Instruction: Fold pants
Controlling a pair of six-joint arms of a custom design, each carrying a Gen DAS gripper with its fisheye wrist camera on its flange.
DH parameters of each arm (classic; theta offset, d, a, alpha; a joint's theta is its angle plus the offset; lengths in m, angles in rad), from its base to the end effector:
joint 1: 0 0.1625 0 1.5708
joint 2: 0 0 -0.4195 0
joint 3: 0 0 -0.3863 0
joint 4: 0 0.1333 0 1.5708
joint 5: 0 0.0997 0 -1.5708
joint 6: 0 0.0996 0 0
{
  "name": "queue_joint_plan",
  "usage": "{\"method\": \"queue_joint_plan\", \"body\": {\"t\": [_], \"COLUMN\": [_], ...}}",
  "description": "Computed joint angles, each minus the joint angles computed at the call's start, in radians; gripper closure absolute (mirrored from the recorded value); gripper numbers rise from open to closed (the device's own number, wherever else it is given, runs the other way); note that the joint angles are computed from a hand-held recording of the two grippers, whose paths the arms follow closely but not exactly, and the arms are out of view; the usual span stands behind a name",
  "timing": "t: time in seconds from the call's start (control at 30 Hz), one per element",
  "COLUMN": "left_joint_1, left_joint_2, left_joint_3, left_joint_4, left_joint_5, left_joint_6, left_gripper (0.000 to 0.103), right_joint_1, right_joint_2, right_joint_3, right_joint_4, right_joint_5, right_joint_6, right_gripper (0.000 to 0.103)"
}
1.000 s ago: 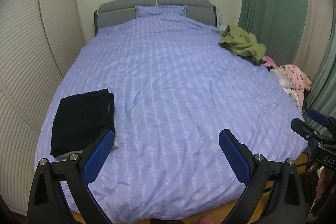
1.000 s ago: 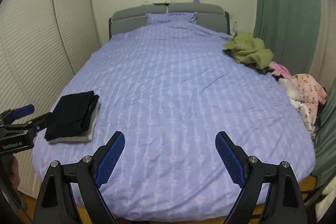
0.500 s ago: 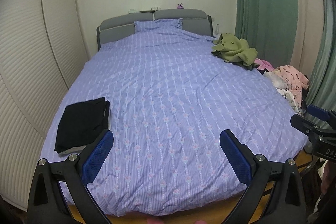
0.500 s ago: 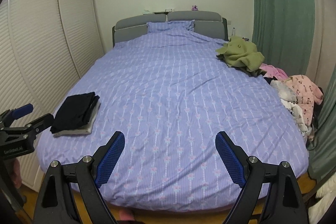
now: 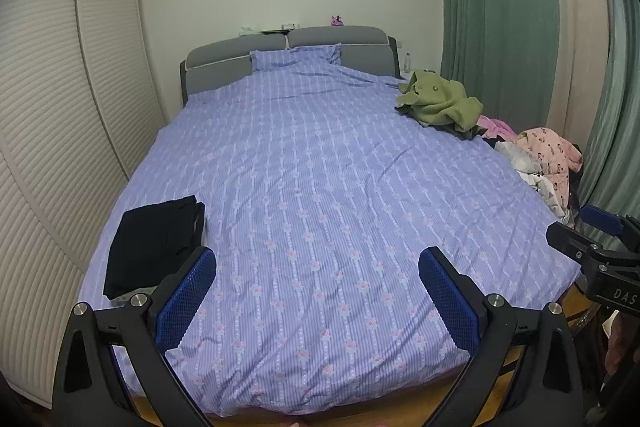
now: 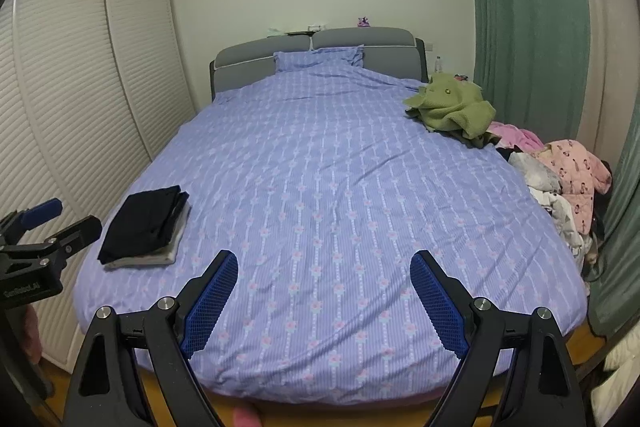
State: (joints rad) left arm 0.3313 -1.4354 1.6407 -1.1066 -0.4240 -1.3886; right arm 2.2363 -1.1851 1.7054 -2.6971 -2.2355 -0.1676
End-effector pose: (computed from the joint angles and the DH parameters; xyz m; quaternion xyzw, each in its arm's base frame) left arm -0.3882 -0.3705 0.4054 0.1186 0.8045 -0.4255 0.3971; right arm 0.4391 -0.4430 0.3515 0.2760 -0.8645 0.3501 0.2323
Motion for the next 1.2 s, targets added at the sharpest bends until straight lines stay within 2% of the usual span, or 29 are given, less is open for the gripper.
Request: {"method": "queue_joint_plan", "body": {"t": [0.5,1.2], "left_joint_1": [0.001,-0.004], "left_joint_2": [0.0,-0.002], "left_joint_3": [0.019,0.043], "left_joint_4": [-0.081,-0.135], "left_joint_5": [0.005,0.011], "left_joint_6": [0.065,0.113], "left_gripper": [0.0,0.0], "right_joint_1": [0.004,0.007], "right_joint_2": [-0.008,-0.018], "right_joint_3": [0.002,-0.002], "right_joint_4": [0.006,0.022], "right_joint_5": [-0.006,-0.021], "right_joint_6": [0.003,0.018], "right_gripper": [0.014,0.014]}}
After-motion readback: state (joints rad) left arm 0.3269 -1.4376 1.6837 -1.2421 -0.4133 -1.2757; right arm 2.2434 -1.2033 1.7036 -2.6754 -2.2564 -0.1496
